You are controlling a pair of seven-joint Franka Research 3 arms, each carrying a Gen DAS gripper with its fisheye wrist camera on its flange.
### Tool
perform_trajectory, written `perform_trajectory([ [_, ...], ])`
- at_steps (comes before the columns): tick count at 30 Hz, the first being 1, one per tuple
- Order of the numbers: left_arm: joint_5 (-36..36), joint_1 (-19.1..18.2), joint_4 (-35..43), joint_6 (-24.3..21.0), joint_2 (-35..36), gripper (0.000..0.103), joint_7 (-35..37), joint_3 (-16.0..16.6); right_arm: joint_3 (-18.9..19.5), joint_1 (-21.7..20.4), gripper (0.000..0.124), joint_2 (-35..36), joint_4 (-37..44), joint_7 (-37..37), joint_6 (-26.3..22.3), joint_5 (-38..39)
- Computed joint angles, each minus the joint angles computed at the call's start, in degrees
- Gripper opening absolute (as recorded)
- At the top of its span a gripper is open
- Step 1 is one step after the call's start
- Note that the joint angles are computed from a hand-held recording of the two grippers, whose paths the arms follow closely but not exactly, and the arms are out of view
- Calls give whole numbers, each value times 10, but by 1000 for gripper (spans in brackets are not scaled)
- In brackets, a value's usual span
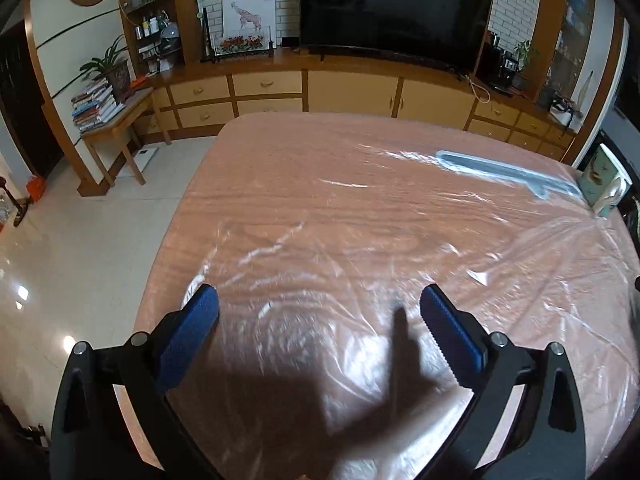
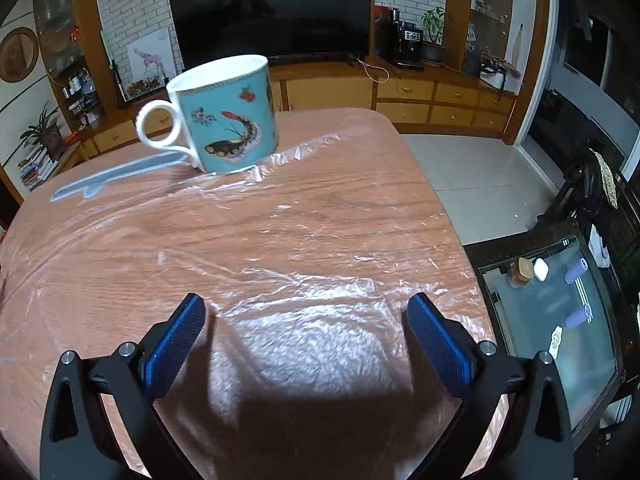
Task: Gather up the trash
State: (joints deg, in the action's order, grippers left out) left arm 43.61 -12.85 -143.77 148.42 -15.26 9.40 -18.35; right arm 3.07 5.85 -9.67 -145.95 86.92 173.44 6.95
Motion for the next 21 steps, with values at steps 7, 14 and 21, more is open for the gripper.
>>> perform_trajectory([
  [7, -11, 4, 9, 3, 18, 101, 20, 10, 0, -10, 99, 23, 27, 13, -23, -18],
  [14, -7, 6, 9, 5, 24, 101, 15, 12, 2, -17, 99, 28, 34, 60, -31, -85],
  [21, -8, 6, 9, 8, 25, 102, 16, 14, -3, -13, 99, 28, 34, 61, -31, -86],
])
